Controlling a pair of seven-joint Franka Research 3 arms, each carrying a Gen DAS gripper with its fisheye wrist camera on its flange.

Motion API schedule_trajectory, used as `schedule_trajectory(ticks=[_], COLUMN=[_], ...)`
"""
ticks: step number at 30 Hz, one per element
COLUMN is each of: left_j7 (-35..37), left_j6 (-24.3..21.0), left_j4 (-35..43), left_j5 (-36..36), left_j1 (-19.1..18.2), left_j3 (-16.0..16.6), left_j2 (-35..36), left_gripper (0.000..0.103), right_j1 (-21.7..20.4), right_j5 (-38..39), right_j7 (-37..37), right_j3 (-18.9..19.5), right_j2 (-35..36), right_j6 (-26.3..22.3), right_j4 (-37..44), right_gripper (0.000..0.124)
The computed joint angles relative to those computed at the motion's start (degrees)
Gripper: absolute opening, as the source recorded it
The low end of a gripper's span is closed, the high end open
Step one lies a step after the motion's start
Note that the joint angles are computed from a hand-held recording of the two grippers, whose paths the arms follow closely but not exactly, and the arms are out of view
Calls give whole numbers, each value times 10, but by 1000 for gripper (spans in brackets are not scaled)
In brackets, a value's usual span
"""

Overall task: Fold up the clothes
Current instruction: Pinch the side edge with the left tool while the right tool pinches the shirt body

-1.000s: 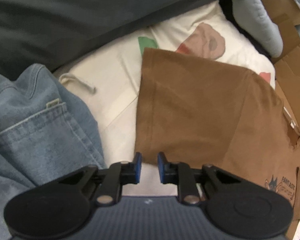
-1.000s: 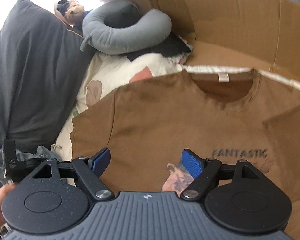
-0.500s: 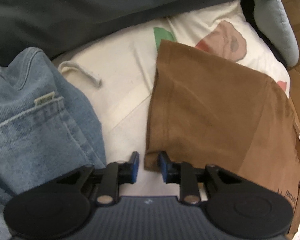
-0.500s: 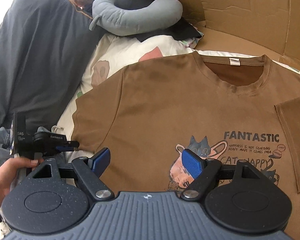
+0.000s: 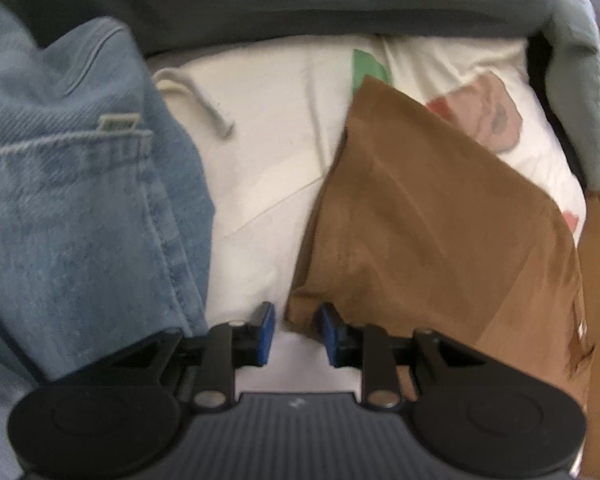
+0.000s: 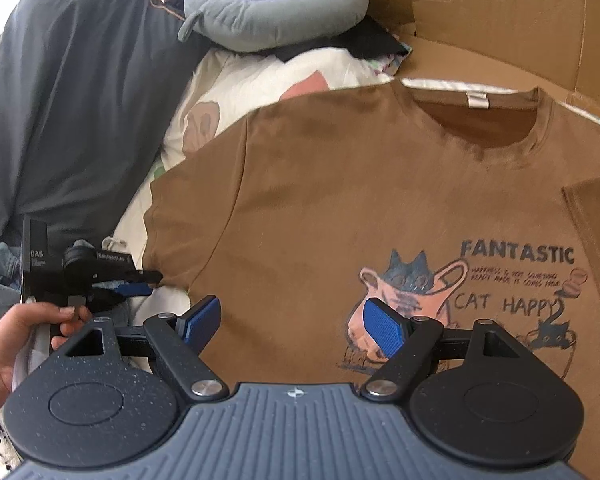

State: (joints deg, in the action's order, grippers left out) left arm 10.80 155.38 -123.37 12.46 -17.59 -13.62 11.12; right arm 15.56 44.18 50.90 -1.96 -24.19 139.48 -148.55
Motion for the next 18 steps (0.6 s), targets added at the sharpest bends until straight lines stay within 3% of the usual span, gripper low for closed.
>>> schedule_trajectory(ticks=[5,11,12,14,18], left_j7=[-29,-55,-61,-52,-37], left_j6=[1,47,60,69,71], left_j4=[-3,-36,-43,-42,-37], left_j5=[19,21,25,33,48], left_j1=[-6,-1,-1,2,2], left_j3=[5,8,9,8,7], left_j2=[-2,-22,-27,-31,-41], left_gripper=[27,8,6,6,5], right_j1=[8,27,29,31,37], right_j5=[14,70,79,97,139], right_j7=[-8,-56,-63,-74,-108], right_j3=[-1,-1,0,3,11], right_j2=[12,40,46,61,75], right_j6=[-5,-12,-13,-18,-14], right_j4=[-4,7,10,16,13], right_gripper=[83,81,77,57,35])
